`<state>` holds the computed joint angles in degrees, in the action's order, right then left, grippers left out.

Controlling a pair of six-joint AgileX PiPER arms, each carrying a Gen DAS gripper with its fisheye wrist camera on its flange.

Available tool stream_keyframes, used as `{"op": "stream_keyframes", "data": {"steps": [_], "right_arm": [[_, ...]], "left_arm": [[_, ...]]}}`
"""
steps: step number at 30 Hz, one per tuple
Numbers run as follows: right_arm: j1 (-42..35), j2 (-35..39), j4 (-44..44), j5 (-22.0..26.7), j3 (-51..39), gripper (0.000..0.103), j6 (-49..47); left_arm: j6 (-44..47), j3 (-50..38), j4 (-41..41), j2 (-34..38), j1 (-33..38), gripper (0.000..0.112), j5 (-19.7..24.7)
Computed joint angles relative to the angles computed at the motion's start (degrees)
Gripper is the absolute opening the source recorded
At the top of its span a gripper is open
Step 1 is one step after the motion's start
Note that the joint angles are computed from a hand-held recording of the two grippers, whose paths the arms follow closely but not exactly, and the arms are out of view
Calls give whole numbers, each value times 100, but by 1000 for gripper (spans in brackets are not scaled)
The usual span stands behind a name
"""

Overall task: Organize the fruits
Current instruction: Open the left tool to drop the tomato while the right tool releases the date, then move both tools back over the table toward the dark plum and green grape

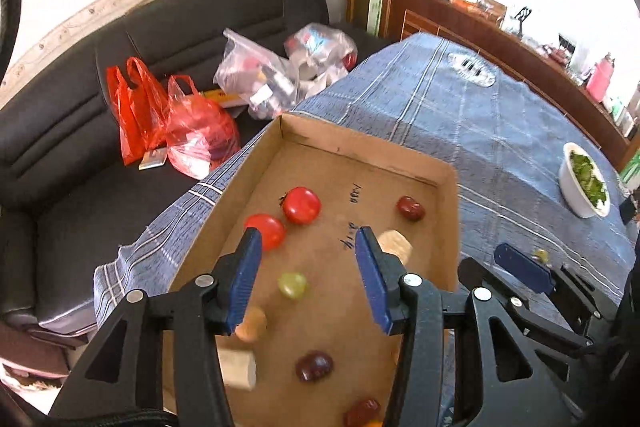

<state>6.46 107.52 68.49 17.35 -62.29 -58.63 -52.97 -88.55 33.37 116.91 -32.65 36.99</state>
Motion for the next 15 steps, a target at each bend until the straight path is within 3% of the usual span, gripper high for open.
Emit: {"op": "stream_keyframes", "data": {"steps": [3, 7, 15], "right_arm": [[-165, -434, 955, -7, 604, 48, -935], [-472, -893, 1820, 35, 1271, 49, -1791], [-1156, -1402, 2086, 172, 1997, 50, -2239]], "left_arm": [[-374, 324, 266, -254, -214, 57, -103], [-616, 533, 534, -438, -463, 57, -136], [-758, 679, 692, -633, -794, 57, -135]]}}
